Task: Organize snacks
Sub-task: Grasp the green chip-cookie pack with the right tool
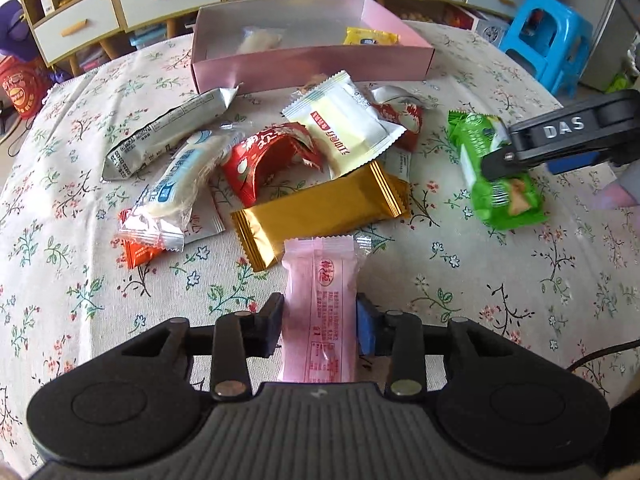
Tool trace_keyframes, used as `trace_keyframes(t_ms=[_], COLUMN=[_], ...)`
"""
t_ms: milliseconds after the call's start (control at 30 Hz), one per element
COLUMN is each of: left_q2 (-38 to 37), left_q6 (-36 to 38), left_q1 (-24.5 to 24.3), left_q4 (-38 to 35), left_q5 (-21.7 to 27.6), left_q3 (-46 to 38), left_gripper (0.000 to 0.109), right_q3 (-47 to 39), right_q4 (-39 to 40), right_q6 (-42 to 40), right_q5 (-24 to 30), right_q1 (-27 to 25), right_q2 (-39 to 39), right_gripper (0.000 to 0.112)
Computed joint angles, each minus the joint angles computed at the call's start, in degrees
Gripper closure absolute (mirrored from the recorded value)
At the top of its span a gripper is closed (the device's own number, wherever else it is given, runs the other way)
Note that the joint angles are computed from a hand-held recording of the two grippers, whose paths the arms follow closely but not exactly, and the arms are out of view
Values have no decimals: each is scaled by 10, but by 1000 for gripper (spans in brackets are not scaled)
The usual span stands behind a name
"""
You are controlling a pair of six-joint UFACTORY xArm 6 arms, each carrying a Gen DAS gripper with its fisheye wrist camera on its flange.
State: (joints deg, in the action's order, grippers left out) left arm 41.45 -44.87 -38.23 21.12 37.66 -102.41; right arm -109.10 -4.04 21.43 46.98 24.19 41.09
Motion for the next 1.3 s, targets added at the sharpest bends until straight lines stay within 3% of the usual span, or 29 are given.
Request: trace_keyframes(t_ms=[100,200,367,567,633,733,900,1300], left_q2=[-3,-4,0,1,1,0,-5,-27], left_q6=[6,14,11,17,15,14,3,4], left_q1=[-1,-1,-3,-3,-3,-2,-1,2], left_q4=[-10,-25,-22,-28,-27,-27,-30,-45], left_q5=[4,4,12,17,19,18,14,-28], left_q3=[1,2,-5,-9,-10,-9,-3,24], left_gripper=[62,60,61,66,72,77,79,79], right_q3=[27,31,-9,-24,-19,-13,-3,4], right_q4=[1,50,92,55,50,44,47,85], right_q6=[2,-22,-34,-12,-12,-19,-41,-65], right_q5=[-22,-35,-5,-9,-18,-28,-44,-43], right_q1=[-6,-11,-8,-3,-3,-3,0,1], right_q2=[-18,-19,12,31,30,29,24,10], right_gripper=[20,20,20,22,23,29,64,68])
